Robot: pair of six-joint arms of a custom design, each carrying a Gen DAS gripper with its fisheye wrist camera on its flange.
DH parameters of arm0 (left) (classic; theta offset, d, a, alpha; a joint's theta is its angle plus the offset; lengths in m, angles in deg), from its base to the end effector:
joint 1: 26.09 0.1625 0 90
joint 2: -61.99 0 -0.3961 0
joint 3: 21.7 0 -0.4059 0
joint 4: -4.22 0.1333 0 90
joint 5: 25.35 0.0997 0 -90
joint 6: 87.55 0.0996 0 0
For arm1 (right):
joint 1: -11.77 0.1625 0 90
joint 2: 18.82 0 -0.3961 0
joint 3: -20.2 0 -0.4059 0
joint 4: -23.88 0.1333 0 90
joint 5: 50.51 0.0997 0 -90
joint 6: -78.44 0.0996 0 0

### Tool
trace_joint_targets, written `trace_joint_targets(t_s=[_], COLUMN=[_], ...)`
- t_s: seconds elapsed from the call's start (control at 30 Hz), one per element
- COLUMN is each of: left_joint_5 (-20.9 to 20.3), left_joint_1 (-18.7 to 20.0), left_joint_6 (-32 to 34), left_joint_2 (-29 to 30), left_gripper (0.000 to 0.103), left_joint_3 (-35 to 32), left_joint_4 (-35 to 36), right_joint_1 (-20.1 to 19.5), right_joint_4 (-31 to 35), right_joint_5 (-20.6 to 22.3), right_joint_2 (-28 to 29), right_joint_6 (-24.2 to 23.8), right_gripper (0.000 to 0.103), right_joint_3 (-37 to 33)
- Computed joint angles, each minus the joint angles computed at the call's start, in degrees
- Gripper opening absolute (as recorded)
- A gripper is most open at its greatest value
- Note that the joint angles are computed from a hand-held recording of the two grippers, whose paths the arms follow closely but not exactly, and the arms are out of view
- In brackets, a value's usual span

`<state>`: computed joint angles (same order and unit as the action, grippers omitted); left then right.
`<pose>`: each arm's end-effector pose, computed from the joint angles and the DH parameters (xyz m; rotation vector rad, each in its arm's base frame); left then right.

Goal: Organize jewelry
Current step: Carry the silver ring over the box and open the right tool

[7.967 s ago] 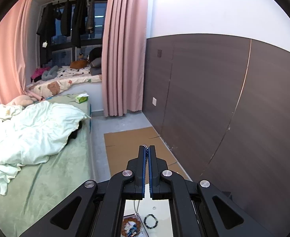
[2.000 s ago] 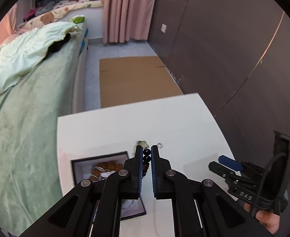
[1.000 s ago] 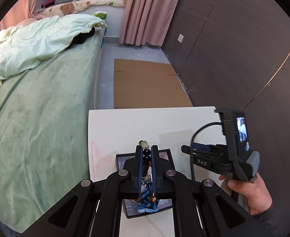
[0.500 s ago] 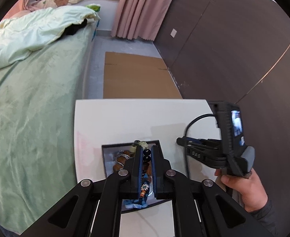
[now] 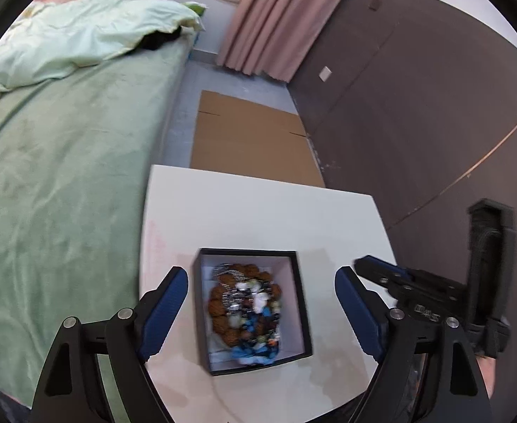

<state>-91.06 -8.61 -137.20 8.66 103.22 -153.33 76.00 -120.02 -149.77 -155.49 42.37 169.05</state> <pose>-0.3843 -0.3037 -0.0025 0.5833 2.7752 -0.4858 -0.0024 -0.2747 0.3416 0.1499 -2.5365 0.7246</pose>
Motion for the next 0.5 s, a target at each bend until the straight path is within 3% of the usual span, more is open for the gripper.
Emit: trace_joint_targets(t_s=[0.47,0.5], left_joint_5=[6.1,6.4], left_joint_1=[-2.9,-3.2], left_joint_6=[-3.8,-3.9], left_joint_2=[-8.3,-8.8], left_gripper=[0.086,0.086], left_joint_3=[6.4,6.8], left_joint_4=[4.4,4.6], right_joint_1=[12.9,13.7], right_joint_4=[3.0,2.9], right_joint_5=[-2.5,-3.0], right_joint_2=[0.8,1.0], right_joint_6=[6.0,6.3], right_gripper=[0.013,0.017], right_joint_3=[1.2,1.3])
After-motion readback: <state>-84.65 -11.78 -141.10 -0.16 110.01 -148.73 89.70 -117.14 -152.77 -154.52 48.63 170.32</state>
